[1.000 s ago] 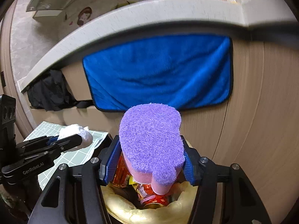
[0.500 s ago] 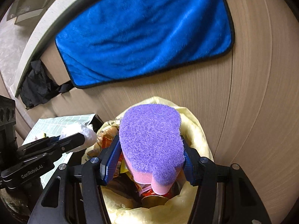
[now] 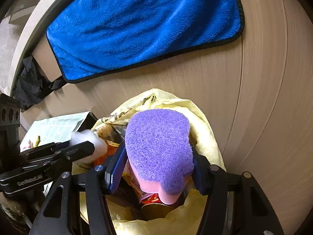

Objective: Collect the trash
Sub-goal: 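Carry the tissue and purple sponge over the bin and open both grippers, then move both open grippers back over the table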

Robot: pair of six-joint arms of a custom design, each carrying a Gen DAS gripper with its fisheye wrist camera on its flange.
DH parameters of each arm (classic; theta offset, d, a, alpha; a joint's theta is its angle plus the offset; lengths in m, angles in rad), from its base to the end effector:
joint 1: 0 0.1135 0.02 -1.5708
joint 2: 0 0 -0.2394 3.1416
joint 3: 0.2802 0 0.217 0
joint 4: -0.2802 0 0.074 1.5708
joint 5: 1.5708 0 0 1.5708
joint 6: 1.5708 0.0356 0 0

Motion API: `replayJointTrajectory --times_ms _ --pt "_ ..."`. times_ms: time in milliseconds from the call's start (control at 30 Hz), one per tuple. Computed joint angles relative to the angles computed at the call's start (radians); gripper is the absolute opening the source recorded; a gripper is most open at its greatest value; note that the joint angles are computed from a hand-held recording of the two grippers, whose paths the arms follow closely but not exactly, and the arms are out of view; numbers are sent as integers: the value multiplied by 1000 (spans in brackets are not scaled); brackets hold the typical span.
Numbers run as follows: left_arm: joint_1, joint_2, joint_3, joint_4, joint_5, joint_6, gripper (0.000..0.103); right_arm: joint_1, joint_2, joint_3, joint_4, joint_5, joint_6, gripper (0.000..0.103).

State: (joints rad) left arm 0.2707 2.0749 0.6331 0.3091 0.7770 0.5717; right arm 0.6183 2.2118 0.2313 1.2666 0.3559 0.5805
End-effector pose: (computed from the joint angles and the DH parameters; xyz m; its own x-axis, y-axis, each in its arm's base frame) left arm 0.2612 0.0466 0.0340 -0.6819 0.2111 -0.7003 0.5528 0.7757 -0.3044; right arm 0.1834 0.1153 0.0199 -0.6264 0.1853 -0.7571 0.0178 0.9745 0.2237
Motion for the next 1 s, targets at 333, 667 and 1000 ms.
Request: replayJointTrajectory --times_ms 333,667,1000 --pt "102 -91 9 -91 64 16 71 50 -1 -30 61 62 -6 60" --pt "332 -203 95 -397 172 219 74 146 -141 -54 2 107 16 64" --pt "698 -146 388 -894 245 634 74 423 -386 176 -546 303 10 63"
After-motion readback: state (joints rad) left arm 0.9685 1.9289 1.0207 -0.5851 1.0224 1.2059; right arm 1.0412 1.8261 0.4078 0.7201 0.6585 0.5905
